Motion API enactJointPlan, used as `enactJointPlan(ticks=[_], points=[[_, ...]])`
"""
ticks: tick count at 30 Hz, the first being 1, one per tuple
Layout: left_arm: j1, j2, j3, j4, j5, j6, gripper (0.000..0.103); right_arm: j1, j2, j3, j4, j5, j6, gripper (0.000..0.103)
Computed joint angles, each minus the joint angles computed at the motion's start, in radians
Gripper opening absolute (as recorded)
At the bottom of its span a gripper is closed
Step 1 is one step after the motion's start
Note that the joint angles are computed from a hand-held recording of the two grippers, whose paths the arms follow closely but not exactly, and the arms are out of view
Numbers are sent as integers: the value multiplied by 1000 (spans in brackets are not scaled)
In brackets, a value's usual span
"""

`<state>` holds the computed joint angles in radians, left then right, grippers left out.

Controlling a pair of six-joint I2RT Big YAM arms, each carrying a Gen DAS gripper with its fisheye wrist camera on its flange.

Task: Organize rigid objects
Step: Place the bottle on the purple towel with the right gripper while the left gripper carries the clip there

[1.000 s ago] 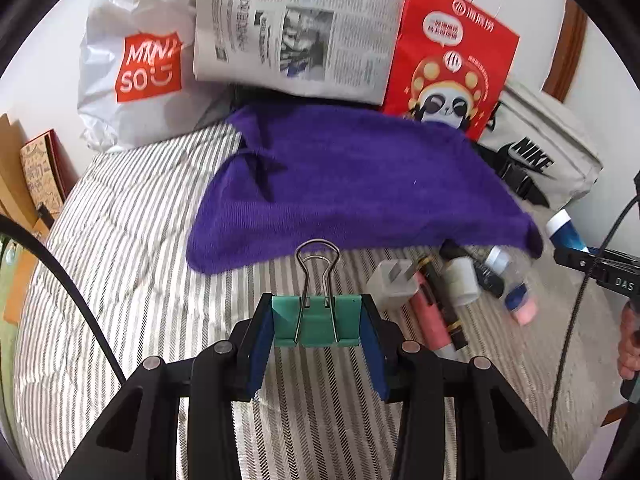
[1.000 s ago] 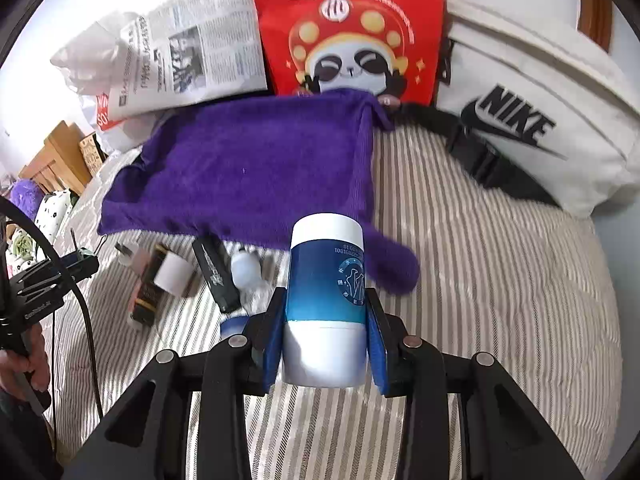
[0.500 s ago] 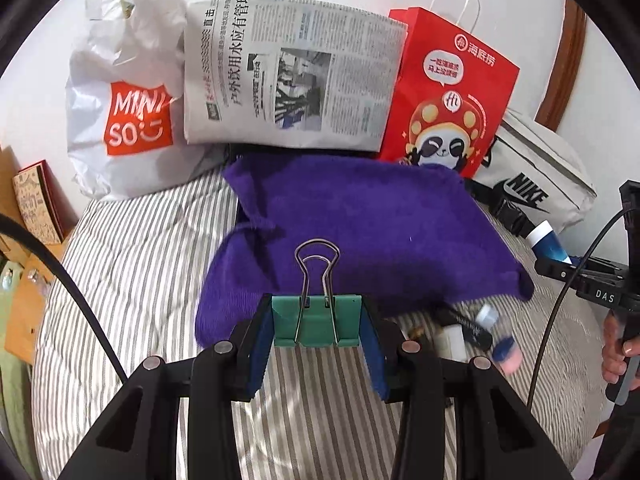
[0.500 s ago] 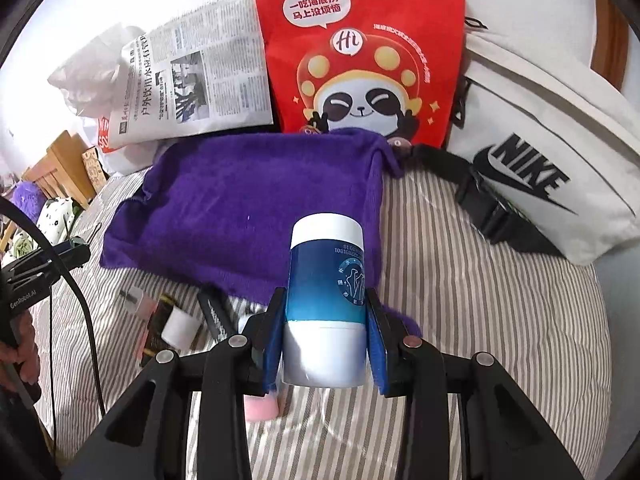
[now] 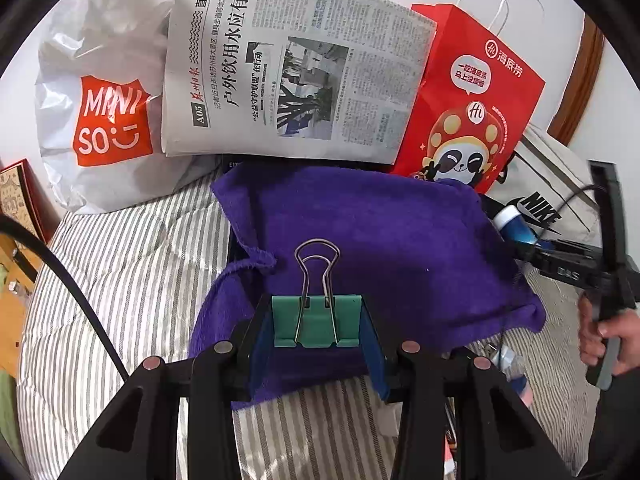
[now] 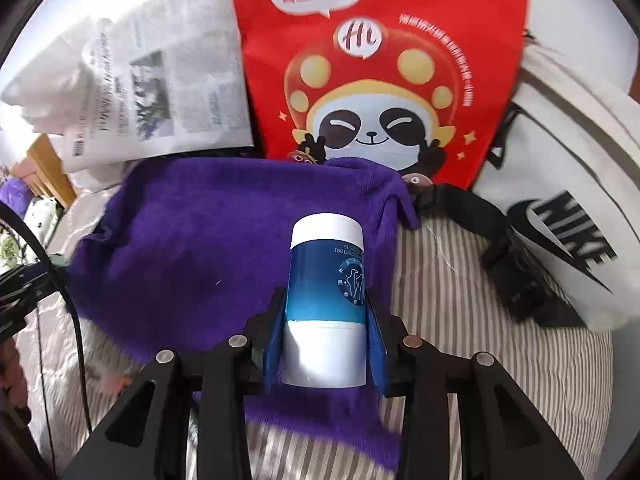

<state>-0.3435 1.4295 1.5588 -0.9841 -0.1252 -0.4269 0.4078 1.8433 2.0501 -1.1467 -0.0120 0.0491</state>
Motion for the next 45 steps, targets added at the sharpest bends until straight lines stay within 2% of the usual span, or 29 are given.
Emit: enactJointPlan(ticks=[8, 12, 15, 21, 25, 27, 29, 33, 36, 40, 45], points=[[30, 15, 0, 17, 41, 5, 39, -1, 189, 234, -131, 21, 21, 37], [40, 16, -7, 23, 53, 4, 39, -1, 285, 381, -221, 24, 21, 37], [46, 25, -4, 19, 63, 3, 39, 2, 320, 438, -253, 33, 16, 37], [44, 39, 6, 11, 67, 12, 39, -5, 327, 446, -252, 18, 8, 37], [39, 47, 14, 3, 73, 16, 39, -8, 293, 387, -225, 8, -23, 39], [36, 52, 20, -5, 75, 18, 39, -8, 272, 351, -215, -26, -31, 49], [32, 53, 22, -4, 78, 21, 39, -6, 235, 292, -197, -40, -41, 55], [29, 58, 24, 6, 97, 14, 39, 6, 155, 165, -149, -7, -29, 56], [27, 64, 27, 21, 107, 13, 39, -4, 70, 55, -111, -53, -7, 56], [33, 98, 58, 30, 110, 9, 39, -6, -72, -111, -42, -46, 21, 58], [36, 161, 125, 26, 54, 51, 39, -14, -182, -219, 29, -57, 18, 64]])
